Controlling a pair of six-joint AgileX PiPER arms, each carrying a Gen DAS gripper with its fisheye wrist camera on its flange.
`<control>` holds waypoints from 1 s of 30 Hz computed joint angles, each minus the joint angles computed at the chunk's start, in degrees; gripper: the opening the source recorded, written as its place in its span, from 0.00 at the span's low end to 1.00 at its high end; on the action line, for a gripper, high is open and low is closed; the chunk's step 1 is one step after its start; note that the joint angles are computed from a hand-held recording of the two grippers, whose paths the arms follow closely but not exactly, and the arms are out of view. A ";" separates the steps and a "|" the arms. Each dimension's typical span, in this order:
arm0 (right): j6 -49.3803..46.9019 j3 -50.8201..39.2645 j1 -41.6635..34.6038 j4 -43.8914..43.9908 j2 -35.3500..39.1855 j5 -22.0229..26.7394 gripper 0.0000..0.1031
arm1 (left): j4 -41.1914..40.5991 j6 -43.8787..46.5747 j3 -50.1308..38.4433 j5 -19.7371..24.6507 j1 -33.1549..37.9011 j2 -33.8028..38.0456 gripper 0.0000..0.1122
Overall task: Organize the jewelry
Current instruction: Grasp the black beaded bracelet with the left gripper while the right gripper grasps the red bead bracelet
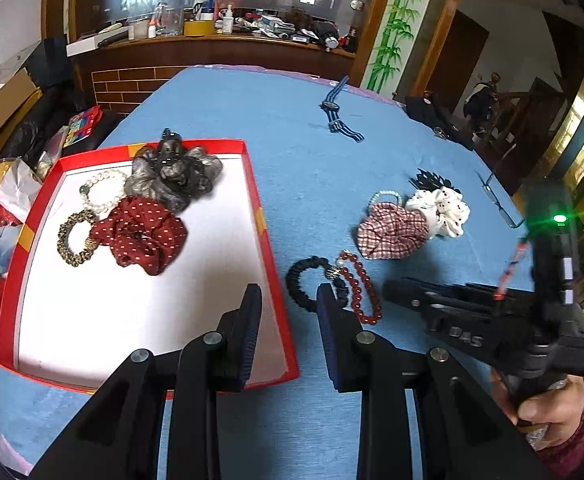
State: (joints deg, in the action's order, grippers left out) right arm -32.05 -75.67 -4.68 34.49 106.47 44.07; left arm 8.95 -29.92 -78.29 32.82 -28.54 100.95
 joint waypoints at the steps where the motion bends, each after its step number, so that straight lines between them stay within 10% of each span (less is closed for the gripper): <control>1: 2.44 -0.88 1.30 -2.54 0.67 -0.76 0.16 | -0.19 0.32 0.46 -0.33 0.31 -0.35 0.24; 13: 13.16 -1.33 7.64 -19.28 2.40 -7.47 0.08 | -3.30 4.82 0.72 -0.18 1.26 0.05 0.24; 30: -14.26 6.65 -10.95 12.40 -4.87 0.12 0.08 | -11.30 12.38 -24.62 16.04 -1.40 19.31 0.24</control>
State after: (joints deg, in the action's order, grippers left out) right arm -46.31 -69.02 -15.63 46.89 101.60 44.18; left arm -2.35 -17.54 -102.91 48.86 -29.94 120.26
